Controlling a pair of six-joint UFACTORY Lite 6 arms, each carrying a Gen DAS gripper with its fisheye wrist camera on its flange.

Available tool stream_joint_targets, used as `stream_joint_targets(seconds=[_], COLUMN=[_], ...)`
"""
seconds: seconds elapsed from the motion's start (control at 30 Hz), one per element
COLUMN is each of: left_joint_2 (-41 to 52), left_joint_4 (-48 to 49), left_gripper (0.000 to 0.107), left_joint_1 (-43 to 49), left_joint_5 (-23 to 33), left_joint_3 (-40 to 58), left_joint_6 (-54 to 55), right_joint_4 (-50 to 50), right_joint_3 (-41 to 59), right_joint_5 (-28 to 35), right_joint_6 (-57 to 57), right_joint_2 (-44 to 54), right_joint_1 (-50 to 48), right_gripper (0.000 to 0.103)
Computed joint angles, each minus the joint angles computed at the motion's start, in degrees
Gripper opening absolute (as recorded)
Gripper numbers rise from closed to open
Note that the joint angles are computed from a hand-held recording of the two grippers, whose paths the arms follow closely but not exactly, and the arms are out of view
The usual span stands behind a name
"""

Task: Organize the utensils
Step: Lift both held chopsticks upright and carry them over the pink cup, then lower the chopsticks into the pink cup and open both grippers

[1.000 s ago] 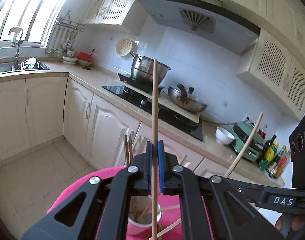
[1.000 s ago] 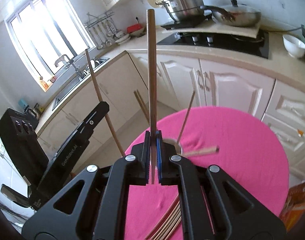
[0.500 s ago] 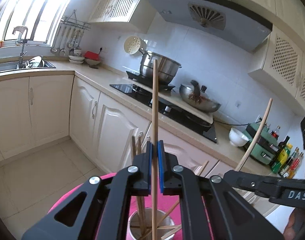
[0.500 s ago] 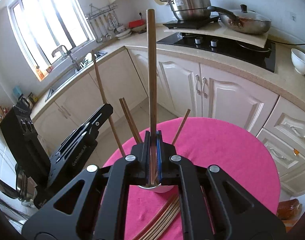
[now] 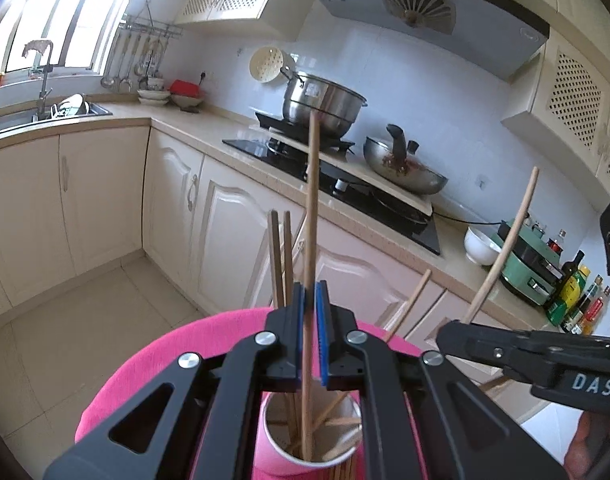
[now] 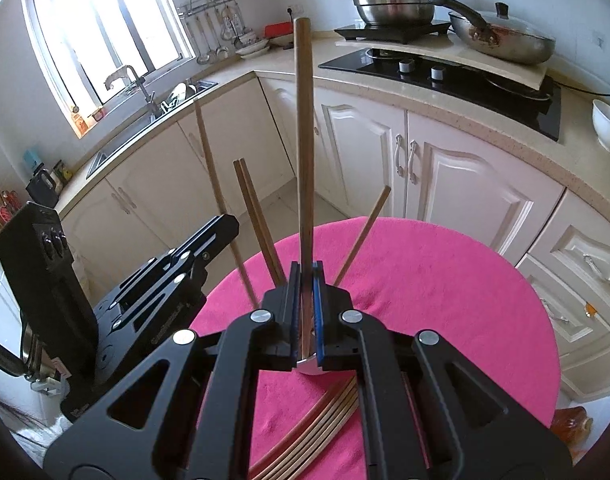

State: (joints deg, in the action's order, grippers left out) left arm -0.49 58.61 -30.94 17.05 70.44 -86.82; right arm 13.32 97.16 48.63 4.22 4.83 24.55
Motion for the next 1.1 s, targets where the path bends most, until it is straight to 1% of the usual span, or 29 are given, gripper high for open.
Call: stream_joint_targets(seconds=[0.03,0.07,0.13,0.23,0.3,0.47,0.63,0.7,0.73,0.77,0.8,0.93,1.1], left_joint_2=[-0.87,-1.53,-2.44,-4.7,-5.87,-9.3,-12.78,-14.0,-14.77,-15.28,-15.74,-18.96,-21.78], left_joint_4=[-3.76,-5.13,-6.64,-12.85,-13.66,-16.79,-20.49,-22.07,-22.43,-22.86,-23.49,-24.4,-27.79], left_gripper=[0.017,0.024,0.024,0.026,0.027,0.028,0.028,0.028,0.028,0.029,0.03,0.03,0.03], left_joint_1=[0.29,0.27,-0.07,-0.09,-0.29,-1.07,-1.73,-1.91,-2.16,-2.36,-2.5,-3.57,-4.53], left_joint_5=[-0.35,-0.12,0.63,1.92,2.83,5.99,7.95,8.66,9.12,9.56,10.03,11.6,13.4], left_joint_3=[-0.61,-1.02,-1.45,-2.39,-2.8,-4.19,-5.83,-6.22,-6.6,-6.74,-6.79,-8.26,-9.34], left_joint_6=[3.22,4.2,5.54,11.48,12.14,15.6,19.83,21.46,21.88,22.44,23.29,24.79,28.05], right_joint_4=[-0.17,-0.28,-0.8,-2.24,-3.63,-7.8,-11.69,-14.25,-15.16,-16.21,-17.19,-21.61,-28.07], right_joint_3=[-0.33,-0.42,-0.92,-0.72,-0.75,-1.38,-1.54,-1.37,-1.52,-2.07,-2.74,-4.35,-6.55], right_joint_5=[-0.09,-0.06,-0.2,-0.04,-0.06,0.17,0.75,1.27,1.35,1.2,0.85,1.49,4.6], right_joint_6=[0.22,0.37,1.06,2.61,4.11,8.84,13.85,16.39,17.48,18.92,20.17,25.66,32.33], right_joint_2=[-0.22,-0.29,-0.66,-0.77,-0.98,-1.91,-2.98,-3.34,-3.66,-4.35,-5.05,-7.81,-12.14], right_joint_1=[0.2,0.32,0.79,1.72,2.59,5.17,7.87,9.55,10.22,10.96,11.47,14.21,17.89], right_gripper=[0.006,0.006,0.006,0.006,0.006,0.006,0.007,0.012,0.027,0.051,0.057,0.057,0.057])
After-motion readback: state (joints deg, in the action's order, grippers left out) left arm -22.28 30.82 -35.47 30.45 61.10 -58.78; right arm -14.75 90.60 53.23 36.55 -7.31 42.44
